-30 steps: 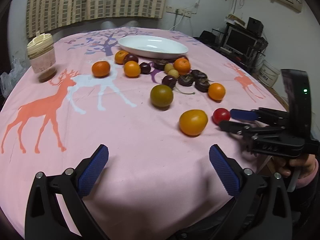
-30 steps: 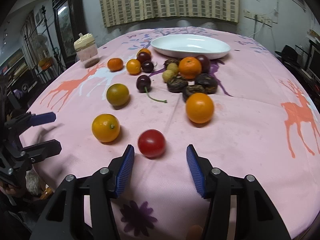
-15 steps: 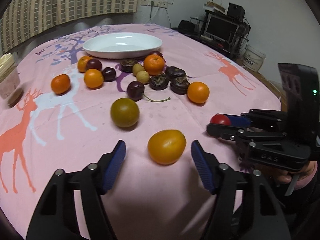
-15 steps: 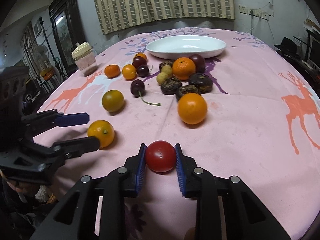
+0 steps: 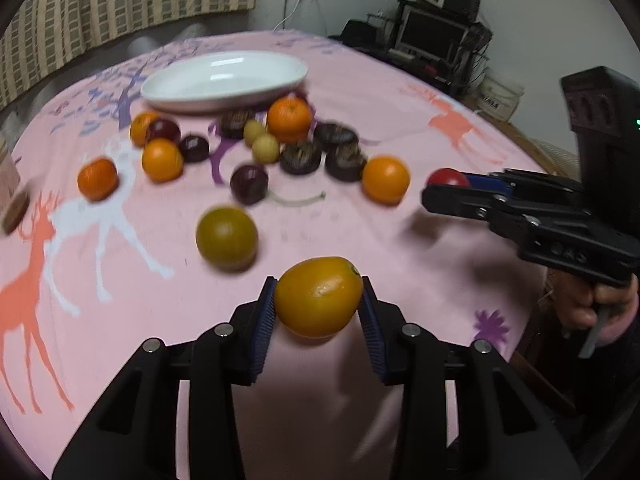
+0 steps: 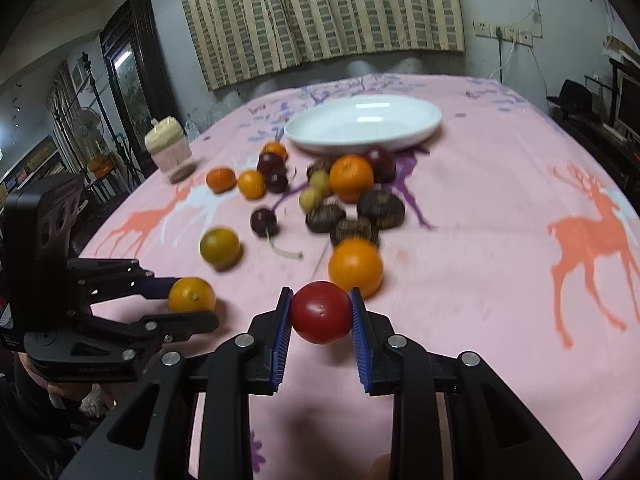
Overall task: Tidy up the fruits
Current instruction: 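Grasp the yellow-orange tomato with the left tool while the right tool grasps the red tomato, then place the yellow-orange tomato on the white plate while the right tool places the red tomato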
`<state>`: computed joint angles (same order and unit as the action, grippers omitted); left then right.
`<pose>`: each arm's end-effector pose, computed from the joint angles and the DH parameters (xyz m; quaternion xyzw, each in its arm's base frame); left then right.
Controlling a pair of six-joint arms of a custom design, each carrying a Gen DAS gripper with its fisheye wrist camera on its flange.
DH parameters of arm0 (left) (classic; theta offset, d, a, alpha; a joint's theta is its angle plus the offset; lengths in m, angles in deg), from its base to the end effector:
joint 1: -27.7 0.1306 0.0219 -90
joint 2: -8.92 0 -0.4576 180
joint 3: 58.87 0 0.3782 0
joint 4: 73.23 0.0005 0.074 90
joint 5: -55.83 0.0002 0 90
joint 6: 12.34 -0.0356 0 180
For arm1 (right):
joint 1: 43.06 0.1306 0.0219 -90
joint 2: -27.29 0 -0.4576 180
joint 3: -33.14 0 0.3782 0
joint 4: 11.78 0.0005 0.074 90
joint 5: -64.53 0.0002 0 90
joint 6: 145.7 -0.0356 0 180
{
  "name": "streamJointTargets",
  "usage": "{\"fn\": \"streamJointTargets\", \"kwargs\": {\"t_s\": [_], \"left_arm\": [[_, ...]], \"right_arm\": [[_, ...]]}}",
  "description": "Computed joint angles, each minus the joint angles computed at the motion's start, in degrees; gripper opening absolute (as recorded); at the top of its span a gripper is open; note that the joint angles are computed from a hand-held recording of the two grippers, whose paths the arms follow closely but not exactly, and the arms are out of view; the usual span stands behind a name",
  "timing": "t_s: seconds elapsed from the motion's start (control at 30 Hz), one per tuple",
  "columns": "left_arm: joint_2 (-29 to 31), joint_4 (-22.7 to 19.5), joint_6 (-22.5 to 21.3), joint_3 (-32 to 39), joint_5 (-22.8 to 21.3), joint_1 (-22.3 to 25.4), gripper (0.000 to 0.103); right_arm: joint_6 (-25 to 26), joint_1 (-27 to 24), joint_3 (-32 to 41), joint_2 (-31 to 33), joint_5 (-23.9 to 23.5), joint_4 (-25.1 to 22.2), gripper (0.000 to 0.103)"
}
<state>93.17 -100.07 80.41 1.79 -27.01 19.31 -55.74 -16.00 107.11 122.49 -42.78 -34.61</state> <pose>0.3872 -0.0621 0.3501 0.0673 0.9370 -0.0913 0.3305 0.4348 0.2334 0.3741 -0.2697 0.8713 0.2251 0.3426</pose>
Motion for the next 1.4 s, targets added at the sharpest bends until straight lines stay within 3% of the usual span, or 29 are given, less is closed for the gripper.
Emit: {"fn": "streamJointTargets", "kwargs": {"t_s": [0.13, 0.23, 0.33, 0.5, 0.67, 0.77, 0.83, 0.87, 0.9, 1.03, 1.23, 1.33, 1.4], "left_arm": [[1.17, 1.06, -1.85, 5.89, 0.27, 2.64, 0.039], [7.25, -0.22, -2.14, 14.23, 0.4, 5.47, 0.04], [15.47, -3.14, -1.07, 24.09, -0.83, 7.57, 0.04], [27.73, -12.11, 2.87, 38.67, -2.24, 10.06, 0.04], [34.93, -19.68, 4.02, 46.79, -3.76, 10.45, 0.04], [36.43, -20.65, 3.91, 48.09, -4.57, 10.14, 0.04], [36.68, -20.5, 3.21, 48.36, -5.69, 9.95, 0.042], [36.72, -20.34, 3.09, 48.48, -5.97, 10.06, 0.047], [36.11, -19.51, 3.3, 47.91, -6.72, 9.98, 0.06], [30.73, -13.34, 4.12, 42.04, -10.34, 9.89, 0.088], [18.27, -5.53, 5.09, 27.63, -8.07, 10.91, 0.098], [12.29, -3.27, 5.61, 20.01, -5.53, 11.18, 0.098], [8.27, 0.85, 7.11, 13.69, -2.86, 11.41, 0.098]], "right_arm": [[-0.64, -0.62, 8.43, 4.59, 0.22, -0.29, 0.028], [-1.92, -0.69, 18.01, 11.08, 2.16, -1.84, 0.028], [-1.99, -0.49, 30.09, 19.43, 4.37, -7.44, 0.028], [-1.25, -0.23, 49.42, 32.53, 6.2, -22.02, 0.029], [0.81, 0.44, 56.57, 37.77, 7.96, -28.21, 0.029], [1.41, 0.66, 58.28, 39.02, 8.0, -29.97, 0.03], [1.87, 0.85, 57.93, 38.92, 8.33, -29.77, 0.031], [1.97, 0.87, 57.82, 38.8, 8.18, -29.77, 0.036], [1.87, 0.78, 56.85, 38.01, 7.56, -29.12, 0.041], [-0.09, 0.17, 48.55, 31.78, 7.38, -22.03, 0.074], [-3.53, -1.79, 27.47, 18.05, -1.98, -8.17, 0.082], [-3.33, -1.44, 17.27, 12.29, -0.35, -2.84, 0.083], [-2.64, -1.09, 12.49, 9.75, 0.53, -2.08, 0.085]]}}
